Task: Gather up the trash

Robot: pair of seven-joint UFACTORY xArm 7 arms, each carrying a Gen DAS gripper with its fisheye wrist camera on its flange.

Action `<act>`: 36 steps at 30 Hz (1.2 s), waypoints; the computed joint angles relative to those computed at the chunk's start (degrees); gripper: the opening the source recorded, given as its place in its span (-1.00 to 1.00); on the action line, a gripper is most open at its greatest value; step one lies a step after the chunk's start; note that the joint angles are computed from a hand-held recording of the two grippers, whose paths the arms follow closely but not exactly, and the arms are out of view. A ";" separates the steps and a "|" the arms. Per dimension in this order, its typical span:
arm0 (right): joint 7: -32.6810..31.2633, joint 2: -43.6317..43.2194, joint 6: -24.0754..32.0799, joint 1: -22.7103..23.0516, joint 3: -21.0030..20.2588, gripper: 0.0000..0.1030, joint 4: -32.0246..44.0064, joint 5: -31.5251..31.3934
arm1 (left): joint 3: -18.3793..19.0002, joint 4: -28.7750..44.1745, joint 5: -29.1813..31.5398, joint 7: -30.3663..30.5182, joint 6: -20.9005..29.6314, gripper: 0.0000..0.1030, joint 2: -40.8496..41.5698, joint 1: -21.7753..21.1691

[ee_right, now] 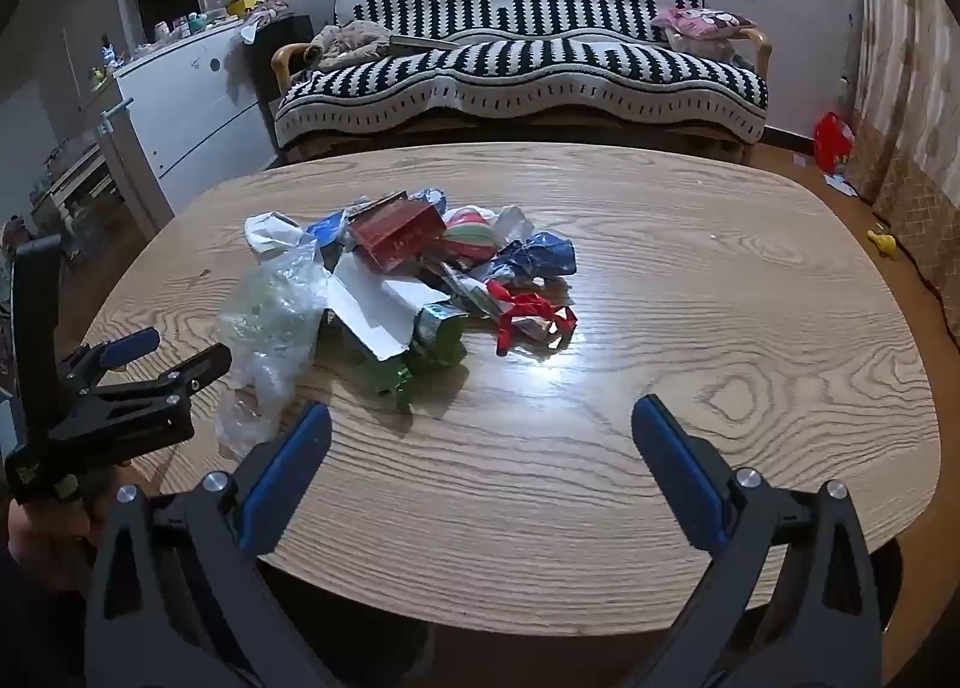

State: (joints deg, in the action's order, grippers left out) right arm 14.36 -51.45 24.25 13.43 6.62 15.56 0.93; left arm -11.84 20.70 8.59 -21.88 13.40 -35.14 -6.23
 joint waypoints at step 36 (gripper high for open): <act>-0.33 -1.54 0.32 0.43 -0.60 0.89 -0.90 0.72 | -1.26 -0.11 1.97 -1.60 0.75 0.88 -0.19 0.58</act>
State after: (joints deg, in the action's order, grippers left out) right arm 14.04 -52.98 24.57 13.86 6.02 14.66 1.66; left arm -13.10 20.59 10.55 -23.48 14.15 -35.33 -5.65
